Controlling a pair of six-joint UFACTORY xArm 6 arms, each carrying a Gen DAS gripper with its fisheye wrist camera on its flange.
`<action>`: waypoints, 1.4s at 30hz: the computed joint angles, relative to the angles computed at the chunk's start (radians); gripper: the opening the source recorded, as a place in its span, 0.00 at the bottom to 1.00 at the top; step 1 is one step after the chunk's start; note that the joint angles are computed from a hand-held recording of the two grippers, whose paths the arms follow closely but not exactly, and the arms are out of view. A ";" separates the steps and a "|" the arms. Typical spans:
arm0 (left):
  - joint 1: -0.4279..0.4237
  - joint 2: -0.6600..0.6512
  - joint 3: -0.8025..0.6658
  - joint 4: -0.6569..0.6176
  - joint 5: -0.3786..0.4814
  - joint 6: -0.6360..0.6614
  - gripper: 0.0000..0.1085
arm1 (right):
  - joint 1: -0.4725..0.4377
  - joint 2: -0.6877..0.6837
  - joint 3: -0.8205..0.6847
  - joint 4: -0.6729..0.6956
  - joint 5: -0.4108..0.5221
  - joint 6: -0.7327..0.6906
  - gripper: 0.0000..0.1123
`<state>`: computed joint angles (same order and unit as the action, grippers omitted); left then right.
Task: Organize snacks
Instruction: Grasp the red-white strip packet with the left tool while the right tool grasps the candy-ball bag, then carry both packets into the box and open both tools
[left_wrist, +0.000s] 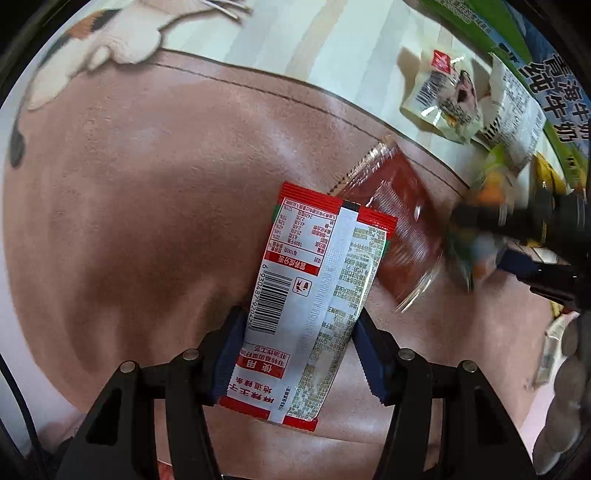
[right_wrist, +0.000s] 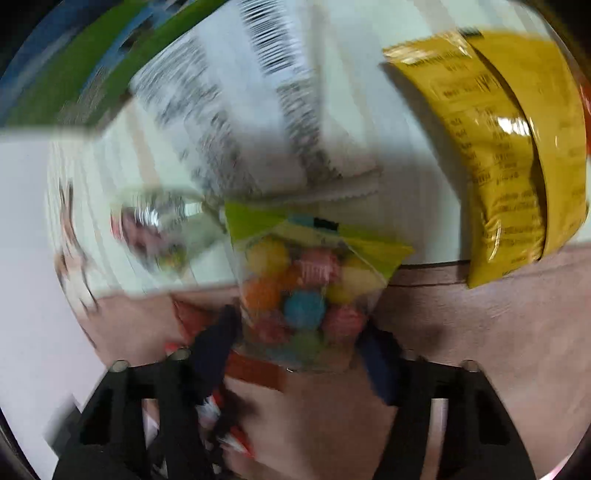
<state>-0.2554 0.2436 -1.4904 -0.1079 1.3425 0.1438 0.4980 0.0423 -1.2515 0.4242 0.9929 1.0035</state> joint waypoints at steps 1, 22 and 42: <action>0.010 0.011 -0.011 -0.026 0.018 0.017 0.53 | 0.004 0.020 -0.044 -0.010 0.077 -0.070 0.53; -0.022 0.226 -0.305 0.014 0.188 0.123 0.54 | 0.031 -0.170 0.108 -0.045 0.170 -0.041 0.65; 0.019 -0.002 -0.242 -0.047 0.226 0.082 0.41 | 0.021 -0.354 0.203 -0.119 0.187 0.018 0.47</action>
<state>-0.2369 0.2419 -1.7320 -0.1552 1.5681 0.2257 0.5186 -0.3114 -1.0485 0.3054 1.1799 1.0220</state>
